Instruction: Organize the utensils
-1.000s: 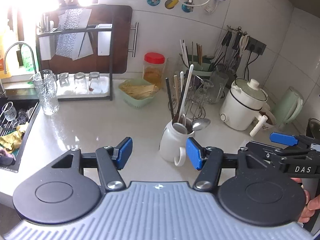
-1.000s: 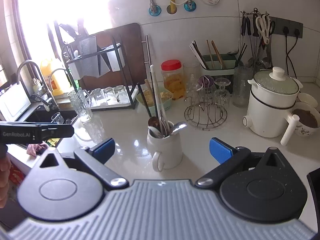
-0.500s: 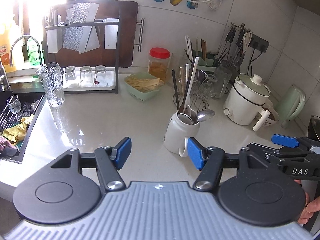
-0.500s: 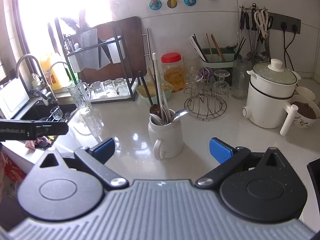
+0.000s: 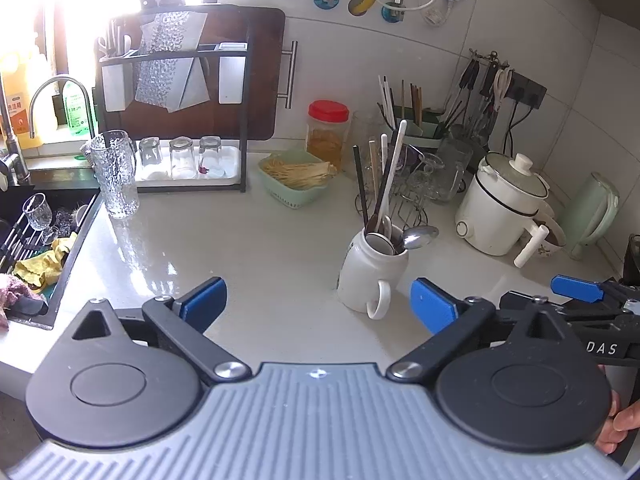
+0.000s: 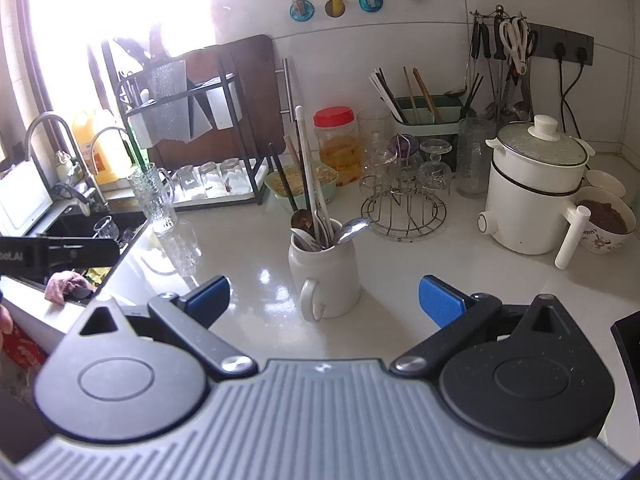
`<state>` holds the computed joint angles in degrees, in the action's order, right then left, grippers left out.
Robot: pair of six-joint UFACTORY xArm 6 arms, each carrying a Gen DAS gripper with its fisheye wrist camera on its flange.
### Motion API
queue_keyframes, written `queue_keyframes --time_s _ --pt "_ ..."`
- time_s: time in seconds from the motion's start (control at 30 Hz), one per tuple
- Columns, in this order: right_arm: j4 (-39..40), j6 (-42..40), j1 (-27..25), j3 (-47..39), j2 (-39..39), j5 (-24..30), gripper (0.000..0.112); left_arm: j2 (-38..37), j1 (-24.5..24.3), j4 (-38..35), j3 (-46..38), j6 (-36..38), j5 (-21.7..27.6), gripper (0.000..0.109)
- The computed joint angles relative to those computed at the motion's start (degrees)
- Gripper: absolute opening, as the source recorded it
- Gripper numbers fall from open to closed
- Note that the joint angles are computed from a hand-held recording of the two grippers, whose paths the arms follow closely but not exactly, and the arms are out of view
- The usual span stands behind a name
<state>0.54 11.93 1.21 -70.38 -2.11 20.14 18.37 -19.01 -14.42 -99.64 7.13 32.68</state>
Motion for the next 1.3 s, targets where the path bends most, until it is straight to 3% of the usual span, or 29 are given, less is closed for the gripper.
queue_keyframes --time_s 0.77,1.3 --pt "-2.97 3.97 -0.31 2.44 -1.98 -1.23 0.103 -0.32 -0.31 3.26 -0.61 -1.57 2.07 0.101" --pt "-5.16 6.36 -0.10 2.25 -1.71 -2.64 0.103 -1.44 -0.51 4.53 0.75 -2.00 0.38 0.101"
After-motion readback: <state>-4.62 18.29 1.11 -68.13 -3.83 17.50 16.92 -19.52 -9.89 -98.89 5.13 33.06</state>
